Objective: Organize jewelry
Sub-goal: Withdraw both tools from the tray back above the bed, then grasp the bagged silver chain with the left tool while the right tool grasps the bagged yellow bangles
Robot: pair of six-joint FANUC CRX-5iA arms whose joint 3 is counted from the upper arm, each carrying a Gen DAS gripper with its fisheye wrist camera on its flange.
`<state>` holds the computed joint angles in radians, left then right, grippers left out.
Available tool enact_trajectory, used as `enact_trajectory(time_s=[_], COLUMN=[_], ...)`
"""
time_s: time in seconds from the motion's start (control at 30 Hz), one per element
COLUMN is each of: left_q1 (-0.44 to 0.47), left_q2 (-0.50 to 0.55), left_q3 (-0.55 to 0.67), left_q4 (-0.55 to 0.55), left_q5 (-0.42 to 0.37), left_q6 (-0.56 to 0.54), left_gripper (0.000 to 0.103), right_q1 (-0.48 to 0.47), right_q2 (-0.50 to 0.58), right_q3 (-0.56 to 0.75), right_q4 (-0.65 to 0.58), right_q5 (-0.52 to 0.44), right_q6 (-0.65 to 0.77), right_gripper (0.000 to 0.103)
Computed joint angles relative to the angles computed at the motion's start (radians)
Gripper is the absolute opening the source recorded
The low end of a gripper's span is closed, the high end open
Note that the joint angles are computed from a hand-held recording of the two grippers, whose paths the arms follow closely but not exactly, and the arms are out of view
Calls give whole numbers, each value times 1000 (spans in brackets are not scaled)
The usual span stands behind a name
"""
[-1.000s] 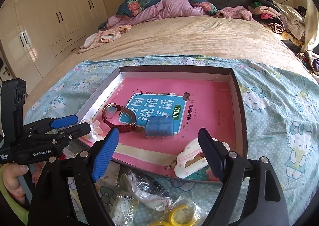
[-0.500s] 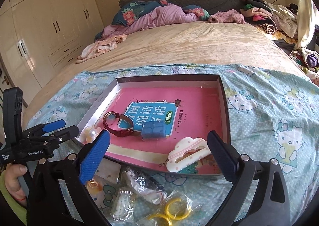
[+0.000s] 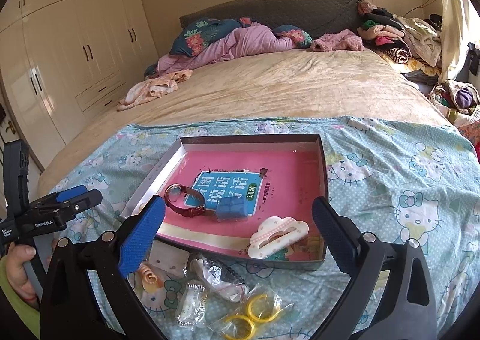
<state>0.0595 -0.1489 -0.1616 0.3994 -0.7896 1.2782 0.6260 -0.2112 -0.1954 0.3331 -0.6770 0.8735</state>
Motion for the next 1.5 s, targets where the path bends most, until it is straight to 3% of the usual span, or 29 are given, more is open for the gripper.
enact_trajectory(time_s=[0.7, 1.5], left_q1=[9, -32], left_q2=[-126, -163], left_q3=[-60, -97], left_q4=[25, -52], left_q5=[20, -59], left_q6=[-24, 1], left_gripper=[93, 93], right_q1=[57, 83], right_q2=[-93, -168], right_q3=[-40, -99], right_q4=[34, -27], right_q5=[-15, -78], right_q6=[-2, 27], right_gripper=[98, 98])
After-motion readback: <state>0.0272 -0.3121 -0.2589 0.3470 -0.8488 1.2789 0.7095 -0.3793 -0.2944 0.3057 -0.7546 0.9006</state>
